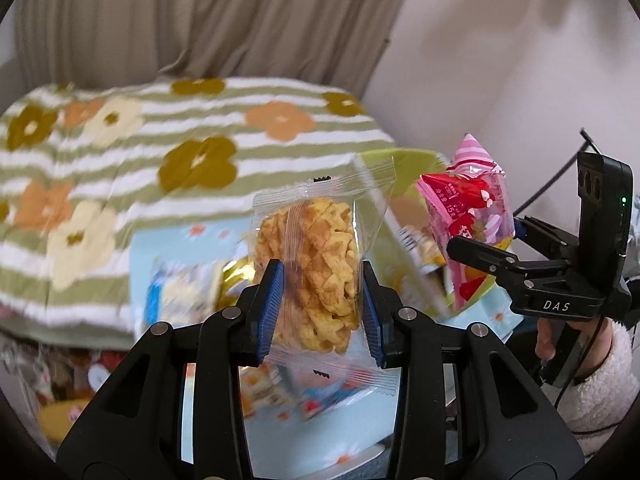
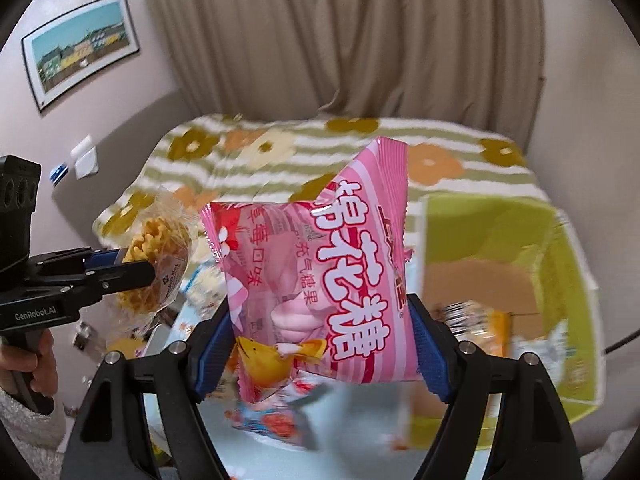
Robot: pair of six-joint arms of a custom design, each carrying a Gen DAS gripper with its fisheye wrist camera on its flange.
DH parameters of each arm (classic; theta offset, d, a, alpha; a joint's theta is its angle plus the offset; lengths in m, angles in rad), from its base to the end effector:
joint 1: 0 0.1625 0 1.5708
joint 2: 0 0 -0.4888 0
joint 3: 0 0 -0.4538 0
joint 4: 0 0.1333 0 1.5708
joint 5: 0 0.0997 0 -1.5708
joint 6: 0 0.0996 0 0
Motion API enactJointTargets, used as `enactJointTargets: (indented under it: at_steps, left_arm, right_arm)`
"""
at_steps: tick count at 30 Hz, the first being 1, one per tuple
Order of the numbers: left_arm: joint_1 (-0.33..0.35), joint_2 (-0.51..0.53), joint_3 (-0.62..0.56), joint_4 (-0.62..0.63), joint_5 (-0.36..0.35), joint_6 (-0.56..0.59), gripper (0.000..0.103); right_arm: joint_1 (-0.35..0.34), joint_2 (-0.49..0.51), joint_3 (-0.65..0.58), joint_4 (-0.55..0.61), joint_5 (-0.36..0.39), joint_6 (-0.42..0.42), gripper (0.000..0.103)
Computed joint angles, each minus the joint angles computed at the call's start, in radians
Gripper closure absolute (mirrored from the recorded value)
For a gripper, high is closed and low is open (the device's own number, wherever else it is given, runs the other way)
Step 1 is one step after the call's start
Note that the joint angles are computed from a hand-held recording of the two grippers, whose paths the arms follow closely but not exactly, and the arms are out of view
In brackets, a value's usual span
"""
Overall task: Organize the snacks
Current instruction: 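Lift both packets over the cardboard box and release them inside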
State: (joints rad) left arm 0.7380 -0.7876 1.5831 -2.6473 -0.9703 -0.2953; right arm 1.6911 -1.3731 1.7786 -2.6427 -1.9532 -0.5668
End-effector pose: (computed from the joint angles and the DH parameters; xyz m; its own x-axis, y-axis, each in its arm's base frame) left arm -0.4503 -0.6658 0.1335 -0.8488 0.2950 -0.4387 0.4847 0.7654 -0.4233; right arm 0.1733 -0.6323 0.4518 -0.7497 -0.3197 0.5794 -0.5890 0.7215 -0.3640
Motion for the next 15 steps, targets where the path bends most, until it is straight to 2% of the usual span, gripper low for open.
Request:
enactJointTargets:
  at_steps: [3, 8, 15]
  left_arm:
    - [-0.018, 0.073, -0.087, -0.007, -0.011, 0.029, 0.070]
    - [-0.036, 0.216, -0.257, 0.016, -0.038, 0.020, 0.070]
    - [-0.043, 0.445, -0.553, 0.140, -0.060, -0.022, 0.070]
  right_arm:
    - [-0.023, -0.021, -0.027, 0.012, 0.002, -0.023, 0.027]
    - [-0.088, -0.040, -0.109, 0.098, 0.016, -0.060, 0.027]
    - [-0.173, -0.029, -0.218, 0.173, 0.044, -0.111, 0.027]
